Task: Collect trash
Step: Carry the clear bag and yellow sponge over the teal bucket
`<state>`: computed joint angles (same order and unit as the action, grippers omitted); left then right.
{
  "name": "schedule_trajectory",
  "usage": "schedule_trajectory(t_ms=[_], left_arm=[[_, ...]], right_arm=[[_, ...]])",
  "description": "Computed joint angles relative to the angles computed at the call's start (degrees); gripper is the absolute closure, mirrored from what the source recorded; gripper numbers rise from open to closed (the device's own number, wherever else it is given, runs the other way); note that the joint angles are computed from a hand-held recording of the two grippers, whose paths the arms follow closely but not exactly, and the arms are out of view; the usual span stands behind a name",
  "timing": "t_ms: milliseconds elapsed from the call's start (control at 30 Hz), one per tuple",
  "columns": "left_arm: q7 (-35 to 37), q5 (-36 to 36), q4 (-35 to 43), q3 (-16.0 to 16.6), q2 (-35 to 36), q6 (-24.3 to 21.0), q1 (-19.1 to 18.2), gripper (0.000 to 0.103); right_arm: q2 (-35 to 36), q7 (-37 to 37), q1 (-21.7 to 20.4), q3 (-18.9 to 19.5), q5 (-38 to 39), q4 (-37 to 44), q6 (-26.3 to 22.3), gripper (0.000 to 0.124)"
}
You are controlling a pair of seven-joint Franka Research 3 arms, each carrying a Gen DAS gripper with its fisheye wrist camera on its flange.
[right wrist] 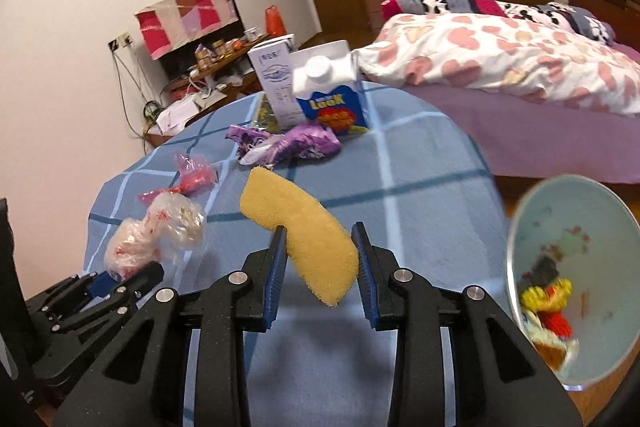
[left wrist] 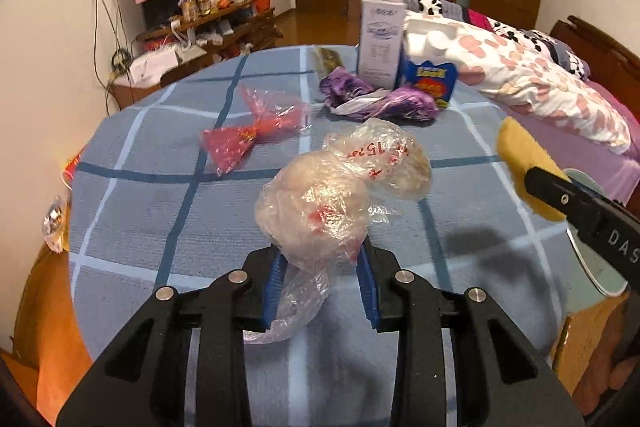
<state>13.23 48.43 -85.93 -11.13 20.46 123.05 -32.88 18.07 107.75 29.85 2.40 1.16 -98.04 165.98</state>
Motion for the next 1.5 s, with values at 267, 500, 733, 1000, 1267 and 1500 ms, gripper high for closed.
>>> schedule_trajectory(t_ms=[267, 500, 733, 1000, 1267, 1500], left_arm=[[0.2, 1.7, 2.6, -0.6, 0.6, -3.3, -2.6, 0.071], [1.8, 2.4, 5.3, -0.5, 2.1, -4.3, -4.6, 0.070], [3.7, 3.1, 9.0, 0.1, 4.3, -5.5, -6.6, 0.070], [5.8, 2.8, 12.4, 0.8, 6.3, -6.1, -8.5, 0.070], [8.0, 2.2, 15.7, 1.5, 8.3, -6.3, -10.2, 0.070], [9.5, 1.8, 18.2, 2.2, 9.8, -6.4, -11.4, 0.070]], right_arm=[[-6.2, 6.5, 1.0, -2.2, -5.4, -8.6, 2.6, 0.091], [-10.3, 14.7, 0.5, -3.2, -13.3, -13.9, 4.8, 0.091], [-12.7, 20.8, -1.8, -2.4, -19.3, -16.9, 6.0, 0.090], [-14.9, 23.6, -4.8, -0.4, -21.7, -19.6, 6.7, 0.090], [-16.9, 27.0, -7.6, 1.1, -24.4, -21.8, 7.6, 0.090], [-18.1, 30.1, -9.8, 2.3, -27.4, -22.8, 7.7, 0.090]])
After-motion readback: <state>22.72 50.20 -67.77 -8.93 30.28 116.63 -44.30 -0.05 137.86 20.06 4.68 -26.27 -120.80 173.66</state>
